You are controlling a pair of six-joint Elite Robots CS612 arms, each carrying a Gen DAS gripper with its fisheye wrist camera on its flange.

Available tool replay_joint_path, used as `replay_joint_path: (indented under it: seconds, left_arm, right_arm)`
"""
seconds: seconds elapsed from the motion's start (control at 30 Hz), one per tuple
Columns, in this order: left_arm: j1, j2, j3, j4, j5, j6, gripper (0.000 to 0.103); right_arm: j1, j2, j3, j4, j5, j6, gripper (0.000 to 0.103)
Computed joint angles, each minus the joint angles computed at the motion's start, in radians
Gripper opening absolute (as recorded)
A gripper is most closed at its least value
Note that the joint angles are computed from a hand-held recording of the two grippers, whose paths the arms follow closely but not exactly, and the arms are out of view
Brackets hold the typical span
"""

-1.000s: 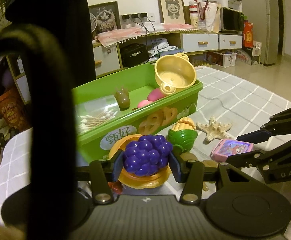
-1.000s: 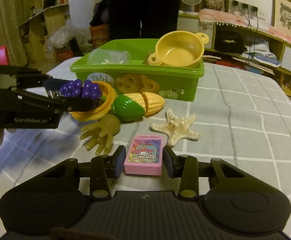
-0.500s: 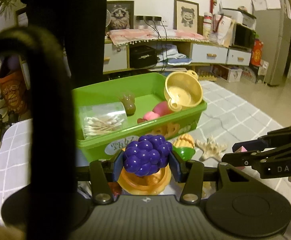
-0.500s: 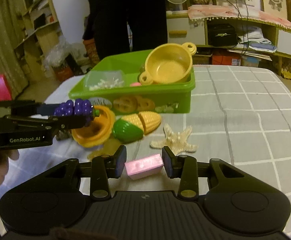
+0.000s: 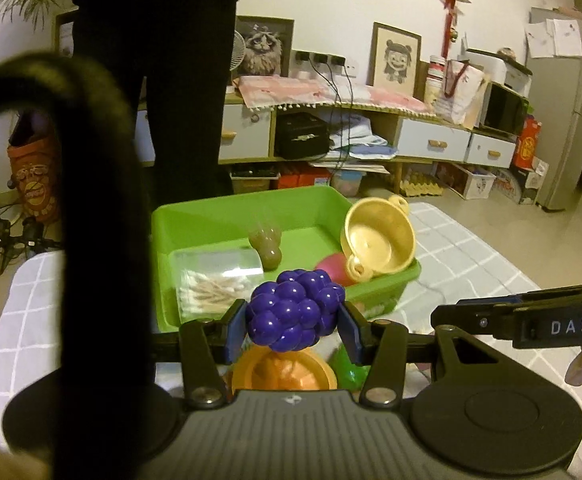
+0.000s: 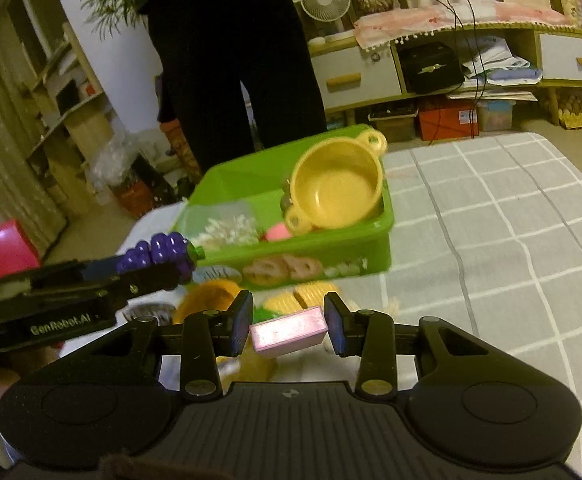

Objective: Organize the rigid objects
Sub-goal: 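Carry the grapes and pink card box over the green bin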

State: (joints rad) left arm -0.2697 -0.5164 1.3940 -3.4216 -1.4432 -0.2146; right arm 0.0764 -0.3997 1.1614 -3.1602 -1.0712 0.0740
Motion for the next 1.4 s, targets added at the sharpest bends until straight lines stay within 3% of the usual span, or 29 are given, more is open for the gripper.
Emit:
replay_joint_path:
  seconds: [0.7, 1.4]
  left_arm:
    - [0.038, 0.045, -0.132, 0.159, 0.009, -0.228, 0.020]
    - [0.052, 0.079, -0.185, 0.210, -0.011, -0.293, 0.020]
  right_arm:
    - [0.020, 0.077, -0.167, -0.019, -0.020, 0.228, 0.043]
    - [0.035, 0.118, -0.247, 0.038, -0.024, 0.287, 0.043]
